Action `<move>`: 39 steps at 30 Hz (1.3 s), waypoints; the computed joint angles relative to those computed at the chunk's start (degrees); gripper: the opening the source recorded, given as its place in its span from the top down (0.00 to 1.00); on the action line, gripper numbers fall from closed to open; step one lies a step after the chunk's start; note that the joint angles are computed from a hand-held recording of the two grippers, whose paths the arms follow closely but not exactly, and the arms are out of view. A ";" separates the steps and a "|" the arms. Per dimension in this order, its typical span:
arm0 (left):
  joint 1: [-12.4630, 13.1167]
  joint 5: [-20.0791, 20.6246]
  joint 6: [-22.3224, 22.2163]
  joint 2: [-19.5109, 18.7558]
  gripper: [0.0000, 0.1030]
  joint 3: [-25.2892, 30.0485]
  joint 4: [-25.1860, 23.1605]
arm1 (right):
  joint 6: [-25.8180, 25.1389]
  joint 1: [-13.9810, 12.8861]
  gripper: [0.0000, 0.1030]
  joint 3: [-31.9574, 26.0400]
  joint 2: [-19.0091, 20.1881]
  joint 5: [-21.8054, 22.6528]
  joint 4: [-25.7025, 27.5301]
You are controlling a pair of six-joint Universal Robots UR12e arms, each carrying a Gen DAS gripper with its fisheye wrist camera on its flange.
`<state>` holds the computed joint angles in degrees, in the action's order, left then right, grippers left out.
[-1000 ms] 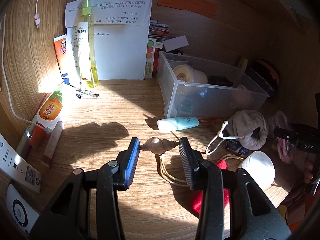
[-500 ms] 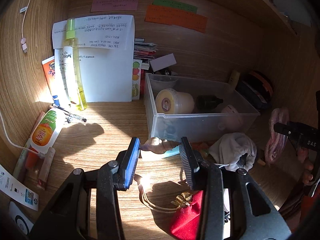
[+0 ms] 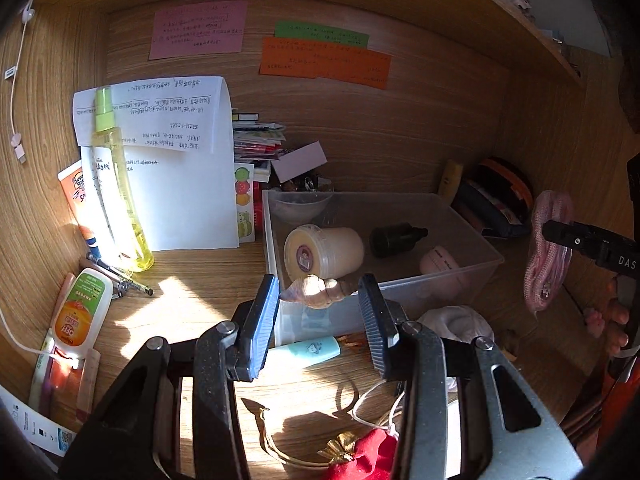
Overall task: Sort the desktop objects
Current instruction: 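Lower the pink rope bag into the box with right tool while left drops seashell in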
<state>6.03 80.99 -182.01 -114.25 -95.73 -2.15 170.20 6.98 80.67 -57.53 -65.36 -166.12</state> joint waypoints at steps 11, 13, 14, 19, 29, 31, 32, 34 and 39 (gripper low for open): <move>-0.22 -1.09 1.64 -2.13 0.61 3.78 -1.54 | 4.04 0.92 0.42 -5.38 3.29 2.20 0.33; -0.19 -1.09 1.65 -2.59 0.61 4.47 -2.36 | 4.43 1.08 0.42 -6.50 3.92 3.01 0.56; -0.17 -1.03 1.66 -2.81 0.60 4.80 -2.81 | 4.59 1.16 0.42 -7.06 4.25 3.48 0.58; -0.06 -1.06 1.73 -3.70 0.60 5.97 -4.39 | 4.14 1.91 0.42 -9.26 5.61 2.26 1.14; -0.03 -0.51 1.51 -5.27 0.61 7.82 -7.66 | 2.40 3.36 0.42 -12.97 8.13 -3.33 3.50; -0.03 -0.66 1.72 -5.47 0.61 8.01 -8.23 | 1.92 3.70 0.42 -13.65 8.62 -4.25 3.97; -0.03 -0.77 1.81 -5.57 0.61 8.14 -8.57 | 1.70 3.82 0.42 -14.08 8.92 -4.45 4.38; -0.05 -0.74 1.94 -5.75 0.60 8.23 -8.51 | 1.47 3.97 0.42 -14.89 9.43 -4.71 5.58; -0.15 -0.71 2.22 -5.96 0.61 8.28 -7.95 | 1.53 4.00 0.42 -16.63 10.58 -4.55 9.94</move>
<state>5.88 80.27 -179.78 -120.20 -87.45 -10.10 171.73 10.98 64.04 -46.94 -69.90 -156.18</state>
